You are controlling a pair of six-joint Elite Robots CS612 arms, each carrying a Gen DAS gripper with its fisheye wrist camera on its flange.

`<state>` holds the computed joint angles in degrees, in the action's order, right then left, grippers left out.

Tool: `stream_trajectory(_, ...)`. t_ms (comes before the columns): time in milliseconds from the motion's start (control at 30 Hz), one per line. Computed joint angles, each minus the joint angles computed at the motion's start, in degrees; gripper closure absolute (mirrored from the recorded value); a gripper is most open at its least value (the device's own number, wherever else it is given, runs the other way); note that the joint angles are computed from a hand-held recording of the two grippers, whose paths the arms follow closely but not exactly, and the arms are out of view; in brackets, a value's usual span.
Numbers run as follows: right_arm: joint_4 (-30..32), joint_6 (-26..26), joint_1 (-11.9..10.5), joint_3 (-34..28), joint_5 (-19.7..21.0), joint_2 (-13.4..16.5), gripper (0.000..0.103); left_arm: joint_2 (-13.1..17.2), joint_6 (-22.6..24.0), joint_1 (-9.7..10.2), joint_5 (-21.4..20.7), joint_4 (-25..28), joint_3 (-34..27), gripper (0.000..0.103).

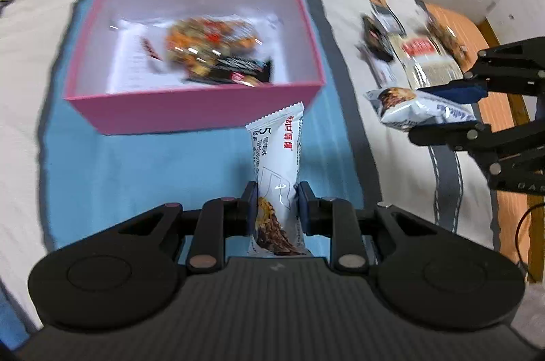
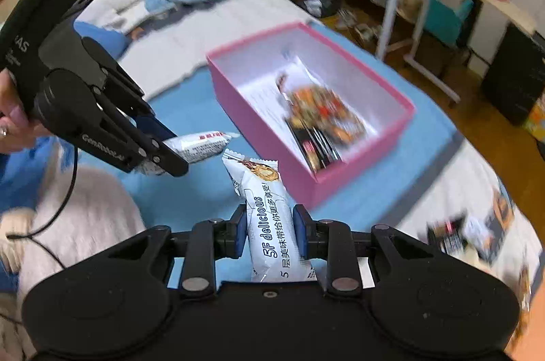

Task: Organize snacks
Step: 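Carry both white bars with both tools over the pink box, then open both tools to drop the white bars into the box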

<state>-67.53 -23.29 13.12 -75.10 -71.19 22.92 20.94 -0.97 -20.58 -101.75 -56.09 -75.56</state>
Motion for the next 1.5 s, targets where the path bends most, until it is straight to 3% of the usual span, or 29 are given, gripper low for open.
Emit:
stream_trajectory(200,-8.1,2.9,1.7,9.8,-0.1,-3.6,0.07,-1.3,-2.3,0.98,4.7,-6.6,2.4,0.08)
stream_trajectory(433,-18.4,6.3,3.2,28.4,-3.0,-9.5,0.071,-2.7,-8.1,2.37,9.8,-18.4,12.7,0.08)
stream_trajectory(633,-20.2,3.6,3.4,49.6,-2.0,-18.3,0.07,-6.3,-12.7,3.07,10.9,-20.5,24.4,0.078)
stream_trajectory(867,-27.7,3.9,3.8,66.3,-3.8,-24.8,0.068,-7.8,-14.7,2.72,14.4,-22.6,31.3,0.077)
stream_trajectory(967,-28.0,3.2,4.1,64.4,-5.5,-23.7,0.063,-7.2,-15.1,2.67,14.4,-22.4,30.7,0.07)
stream_trajectory(1033,-27.0,2.8,4.2,61.1,-6.9,-22.2,0.051,-7.4,-13.5,2.86,12.6,-21.4,30.8,0.063)
stream_trajectory(1267,-22.7,4.4,3.6,48.5,-6.5,-17.1,0.049,-5.9,-9.5,2.73,12.7,-21.5,26.1,0.057)
stream_trajectory(1500,-17.7,4.6,2.8,36.0,-6.9,-12.9,0.04,-5.2,-4.9,2.11,12.8,-20.9,19.9,0.044)
